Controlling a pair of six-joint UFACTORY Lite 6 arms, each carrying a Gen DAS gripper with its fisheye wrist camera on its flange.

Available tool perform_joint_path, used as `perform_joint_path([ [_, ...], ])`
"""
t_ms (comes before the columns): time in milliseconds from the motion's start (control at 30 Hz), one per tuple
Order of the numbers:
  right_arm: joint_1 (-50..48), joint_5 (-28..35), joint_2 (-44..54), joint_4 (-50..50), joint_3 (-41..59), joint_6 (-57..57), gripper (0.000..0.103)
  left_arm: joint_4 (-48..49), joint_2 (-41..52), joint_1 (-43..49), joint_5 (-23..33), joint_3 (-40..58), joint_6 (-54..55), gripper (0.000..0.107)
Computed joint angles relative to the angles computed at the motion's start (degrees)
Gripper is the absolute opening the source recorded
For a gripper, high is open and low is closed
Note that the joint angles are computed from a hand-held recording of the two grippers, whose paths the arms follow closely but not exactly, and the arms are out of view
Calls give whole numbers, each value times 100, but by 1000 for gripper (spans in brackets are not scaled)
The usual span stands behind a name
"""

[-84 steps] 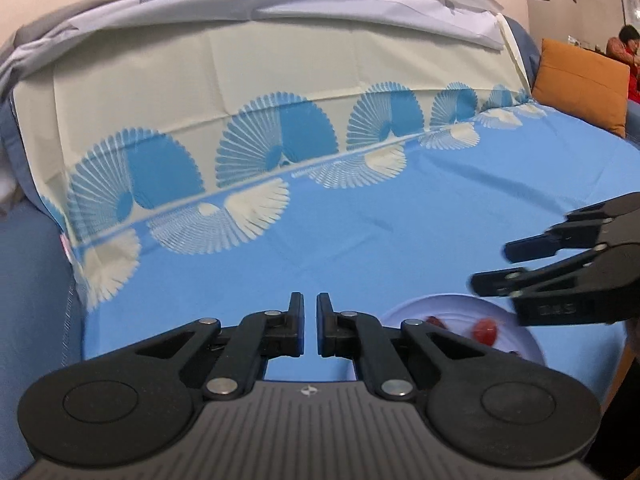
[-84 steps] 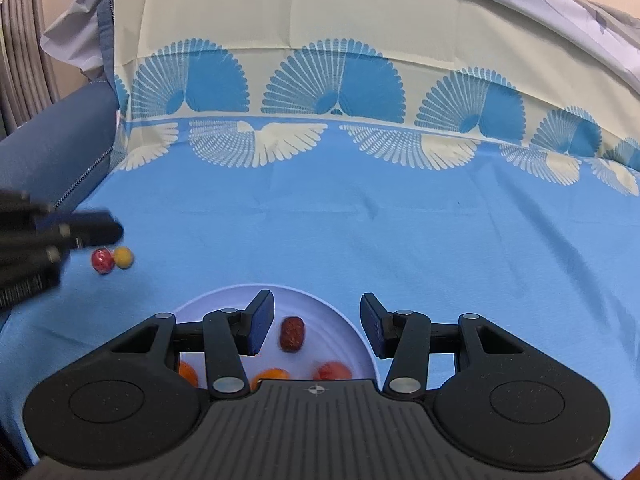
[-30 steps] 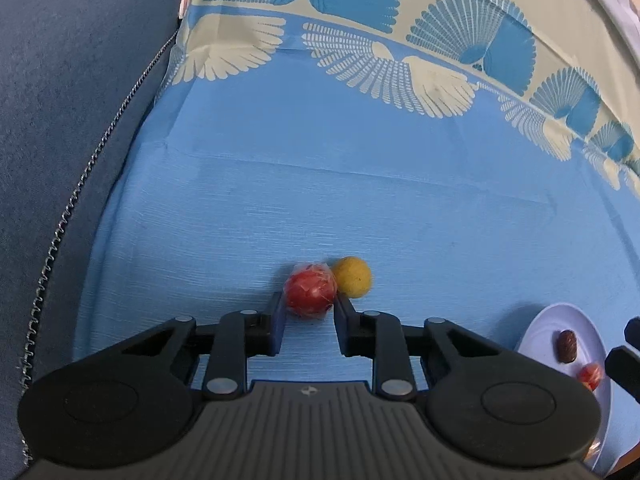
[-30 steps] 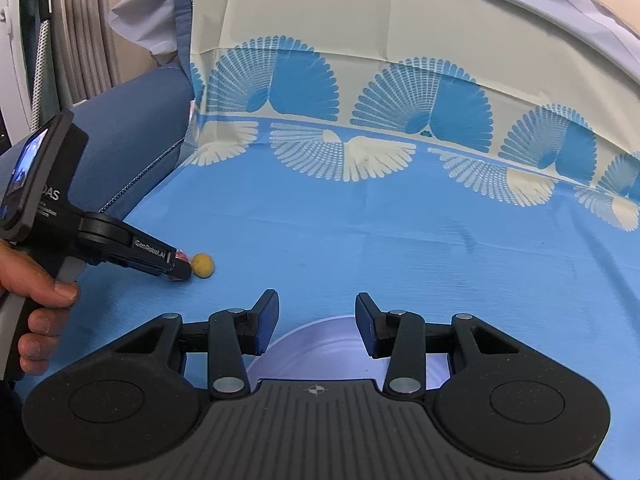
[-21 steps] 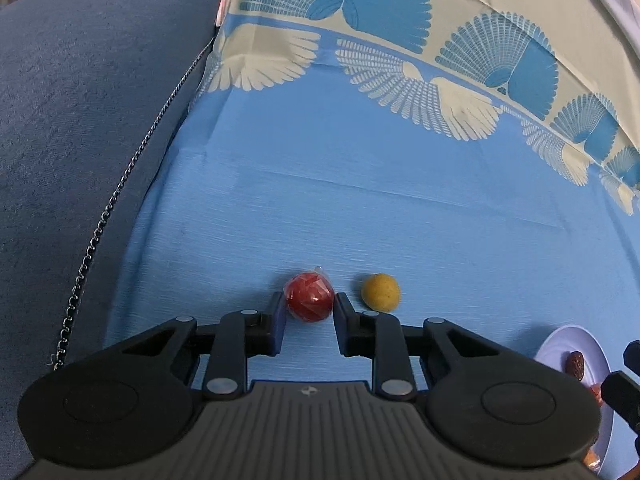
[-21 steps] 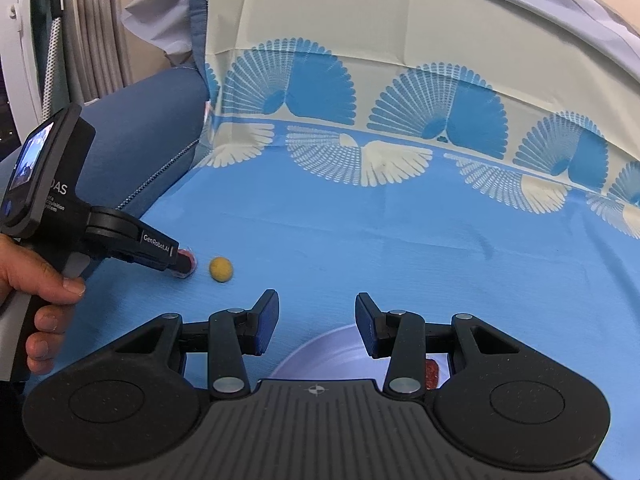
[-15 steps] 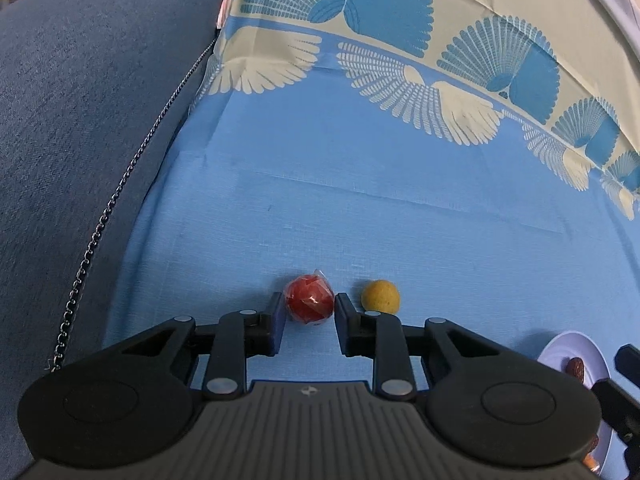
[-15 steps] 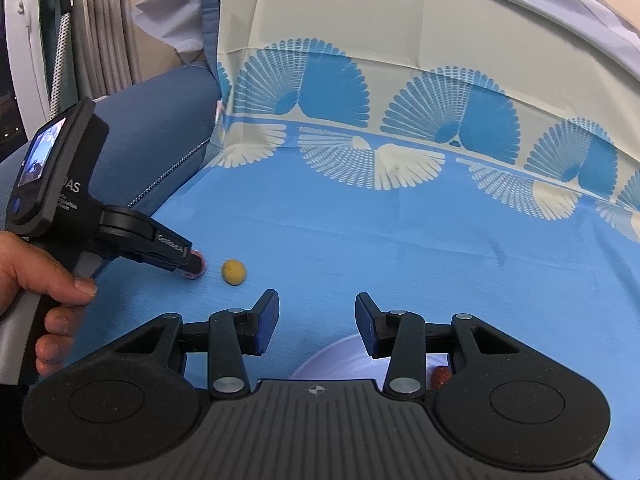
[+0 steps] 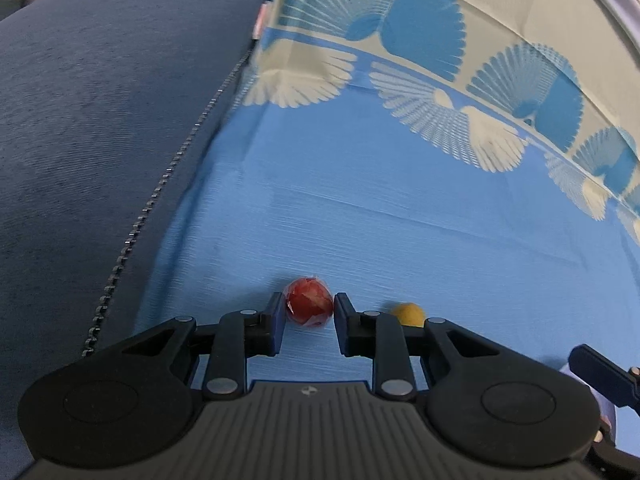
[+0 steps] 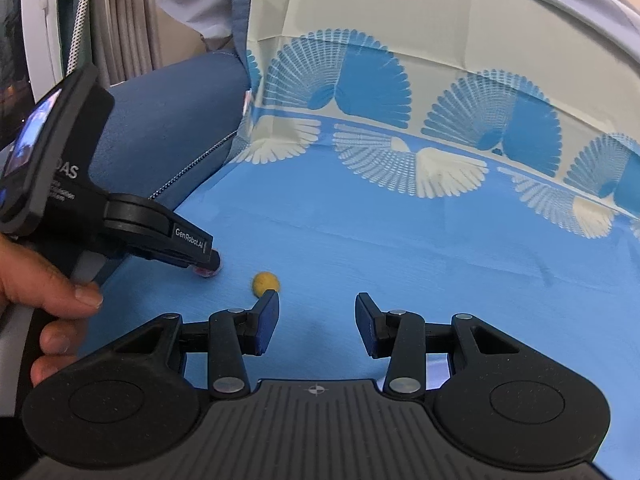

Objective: Organize fruits
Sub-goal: 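Move both open tools toward the wrapped red fruit and yellow fruit, then grasp the wrapped red fruit with the left tool while the right grasps the yellow fruit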

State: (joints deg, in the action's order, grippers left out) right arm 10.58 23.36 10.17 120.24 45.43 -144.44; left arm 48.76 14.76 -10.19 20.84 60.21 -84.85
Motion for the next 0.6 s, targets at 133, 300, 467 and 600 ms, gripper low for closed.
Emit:
perform_joint_path([
  [133,249,-28,582,11,441,14,45,126,-21,31,93,-14,-158,28],
  [300,659,-136,1354,772,931,-788,45,100,-48,83,118,-30,-176,28],
  [467,1034,-298,2055,1610,1482,-1417,44,26,-14,134,70,-13,-109,28],
  [600,1270,-400,2413,1906,1844,-1481,44,35,37,150,63,34,-101,28],
])
